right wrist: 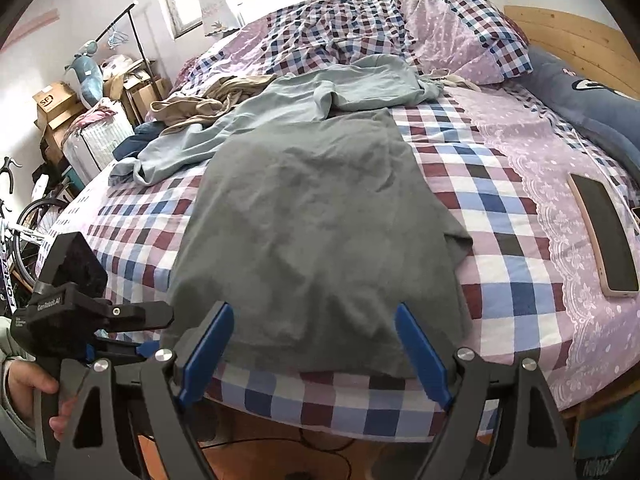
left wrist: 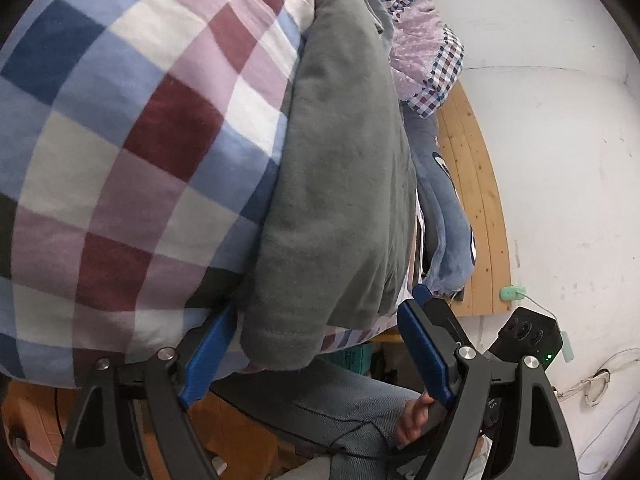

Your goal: Fold clothes

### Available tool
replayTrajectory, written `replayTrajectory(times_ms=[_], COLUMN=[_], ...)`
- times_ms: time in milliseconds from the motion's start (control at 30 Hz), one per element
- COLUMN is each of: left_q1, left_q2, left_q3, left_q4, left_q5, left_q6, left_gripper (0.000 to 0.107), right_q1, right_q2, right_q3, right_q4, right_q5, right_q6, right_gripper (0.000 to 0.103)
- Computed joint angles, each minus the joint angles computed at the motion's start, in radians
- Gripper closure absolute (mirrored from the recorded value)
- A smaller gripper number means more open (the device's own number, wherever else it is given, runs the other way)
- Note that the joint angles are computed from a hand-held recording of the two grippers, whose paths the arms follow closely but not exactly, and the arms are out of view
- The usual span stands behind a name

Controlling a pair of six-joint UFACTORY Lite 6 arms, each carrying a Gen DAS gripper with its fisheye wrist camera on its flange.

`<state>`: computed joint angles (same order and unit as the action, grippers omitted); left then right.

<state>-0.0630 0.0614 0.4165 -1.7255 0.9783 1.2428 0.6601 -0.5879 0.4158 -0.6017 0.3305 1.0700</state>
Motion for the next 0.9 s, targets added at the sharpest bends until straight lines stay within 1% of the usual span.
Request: replayTrajectory(times_ms=[33,67,100,133,167,200,300,367,400,433,467,567,700,800,900], left_q1=[0.004,0.008,0.013,0.014,0.015,0.014,0.015,0.024,0.027,0.035,0.044,0.067,0.115,0.143,0.175], left_q2=[-0.008,-0.017,-0.025,-0.028,-0.031,-0.033,-0.045,-0.062,-0.070,-0.082,-0.096,-0.145,-0.186,-0.193,-0.184], left_q3=[-0.004,-0.008,-0.012,-0.012,-0.011,-0.012,-0.016,-0.027,-0.033,-0.040,-0.048,-0.070,-0.092,-0.097,-0.095], left_q4=[0.002,0.005,0.008,0.015,0.022,0.029,0.048,0.053,0.053,0.061,0.070,0.082,0.104,0.105,0.110], left_q5=[-0.002,-0.005,-0.007,-0.014,-0.022,-0.030,-0.050,-0.035,-0.027,-0.014,0.001,0.034,0.098,0.149,0.203], left_q6=[-0.002,-0.005,-0.007,-0.015,-0.024,-0.033,-0.059,-0.066,-0.066,-0.066,-0.065,-0.072,-0.080,-0.085,-0.080], left_gripper=[0.022,0.026,0.037,0.043,0.053,0.061,0.077,0.085,0.087,0.092,0.100,0.100,0.101,0.101,0.101], right_q1=[0.000,0.002,0.005,0.007,0.009,0.012,0.033,0.062,0.084,0.112,0.142,0.248,0.439,0.530,0.569], right_q2=[0.004,0.008,0.011,0.014,0.018,0.024,0.040,0.057,0.066,0.077,0.083,0.075,0.091,0.181,0.274], right_q3=[0.001,0.003,0.004,0.005,0.007,0.009,0.018,0.028,0.034,0.040,0.045,0.044,0.046,0.077,0.117], right_q4=[-0.002,-0.006,-0.013,-0.017,-0.021,-0.028,-0.073,-0.134,-0.174,-0.219,-0.264,-0.403,-0.623,-0.705,-0.717], right_q5=[-0.001,-0.002,-0.002,-0.002,-0.002,-0.001,0.008,0.029,0.045,0.064,0.081,0.122,0.253,0.339,0.381], right_q6=[0.003,0.006,0.013,0.016,0.019,0.027,0.071,0.131,0.170,0.212,0.250,0.357,0.519,0.564,0.548], right_gripper=[0.017,0.017,0.017,0.017,0.017,0.017,0.017,0.017,0.017,0.017,0.017,0.017,0.017,0.017,0.017])
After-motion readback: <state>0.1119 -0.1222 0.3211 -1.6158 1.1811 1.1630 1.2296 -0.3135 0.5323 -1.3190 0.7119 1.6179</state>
